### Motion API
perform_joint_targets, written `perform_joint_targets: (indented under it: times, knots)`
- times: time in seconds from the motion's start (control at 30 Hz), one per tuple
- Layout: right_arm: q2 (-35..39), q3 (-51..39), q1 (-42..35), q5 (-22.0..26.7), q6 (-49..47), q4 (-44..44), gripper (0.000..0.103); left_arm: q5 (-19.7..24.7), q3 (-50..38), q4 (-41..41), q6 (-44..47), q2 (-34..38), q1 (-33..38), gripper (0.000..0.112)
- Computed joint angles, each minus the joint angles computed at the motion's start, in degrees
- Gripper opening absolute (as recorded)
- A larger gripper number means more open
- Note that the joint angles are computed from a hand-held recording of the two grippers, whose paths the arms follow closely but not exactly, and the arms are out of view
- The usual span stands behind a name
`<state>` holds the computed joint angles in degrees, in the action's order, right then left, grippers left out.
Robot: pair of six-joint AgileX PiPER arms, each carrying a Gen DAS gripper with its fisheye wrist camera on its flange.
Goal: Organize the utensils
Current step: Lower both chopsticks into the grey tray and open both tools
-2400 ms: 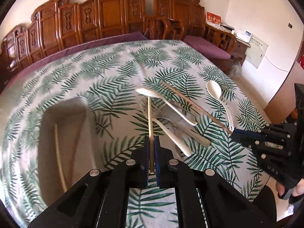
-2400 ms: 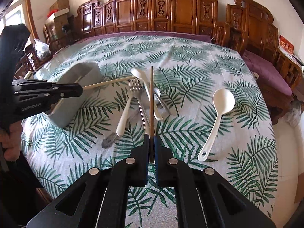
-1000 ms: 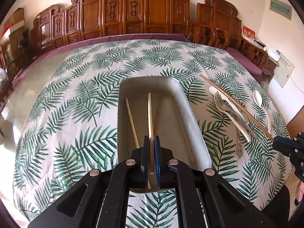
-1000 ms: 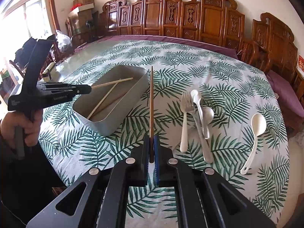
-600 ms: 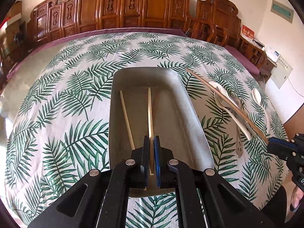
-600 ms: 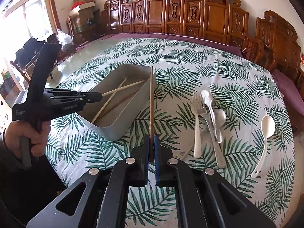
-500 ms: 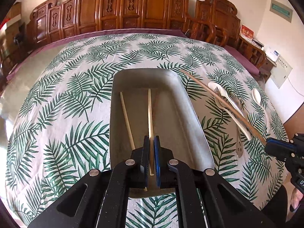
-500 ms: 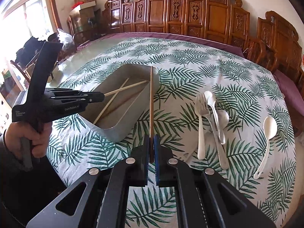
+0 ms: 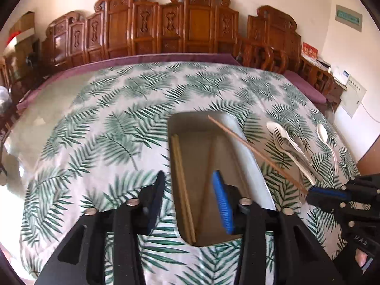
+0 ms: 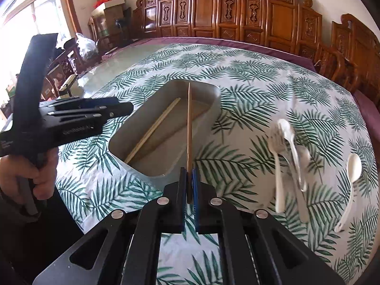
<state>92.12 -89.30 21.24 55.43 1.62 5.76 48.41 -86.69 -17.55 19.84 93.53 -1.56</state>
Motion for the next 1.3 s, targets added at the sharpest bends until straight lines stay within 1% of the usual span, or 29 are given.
perform_joint_targets:
  times: [0.07, 0.13, 0.2, 0.37, 0.4, 0.43, 0.47, 0.6, 0.73, 1.0, 1.3]
  knots:
    - [1.71, -1.88, 0.90, 0.24, 0.67, -0.27, 0.006, 0.19, -0.70, -0.65, 0.74, -0.10, 1.46, 0.052]
    - [3.46, -3.66, 1.59, 0.62, 1.43, -0.76, 0.006, -0.36, -0.95, -0.69, 1.11, -0.29, 2.48, 0.060]
    - [5.17, -5.54, 2.05, 1.23, 2.18, -0.92, 0.006, -0.45, -1.50, -0.77, 1.41, -0.15, 3.49, 0.060]
    - [9.63, -10.25, 2.81, 2.82, 3.96, -0.90, 0.006, 1.23, -3.87, -1.85, 1.72, 1.44, 5.67, 0.063]
    - [10.51, -11.27, 2.98, 3.16, 4.33, -0.95, 0.006, 1.34, -4.14, -2.05, 1.76, 1.59, 6.01, 0.077]
    - [11.33, -12.21, 3.01, 3.52, 4.46, -0.78, 0.006, 0.80, -3.96, -2.27, 1.80, 1.43, 6.21, 0.086]
    - [12.38, -13.39, 3.12, 4.00, 4.62, -0.65, 0.006, 0.01, -3.43, -3.01, 2.40, 0.96, 6.59, 0.086]
    - [14.82, -15.82, 3.85, 4.95, 5.52, -0.95, 0.006, -0.16, -3.34, -3.76, 3.07, 0.63, 7.13, 0.086]
    - [15.43, -15.70, 3.78, 4.58, 5.23, 0.38, 0.007, 0.01, -3.65, -3.65, 2.57, 0.75, 7.27, 0.086]
    - [14.06, -12.50, 3.36, 1.73, 3.03, 3.51, 0.009, -0.41, -3.11, -2.64, 2.14, 0.49, 6.60, 0.086]
    - [11.12, -10.68, 1.87, 1.04, 0.31, 5.23, 0.009, -1.52, -1.91, -1.45, 1.51, -0.46, 4.30, 0.086]
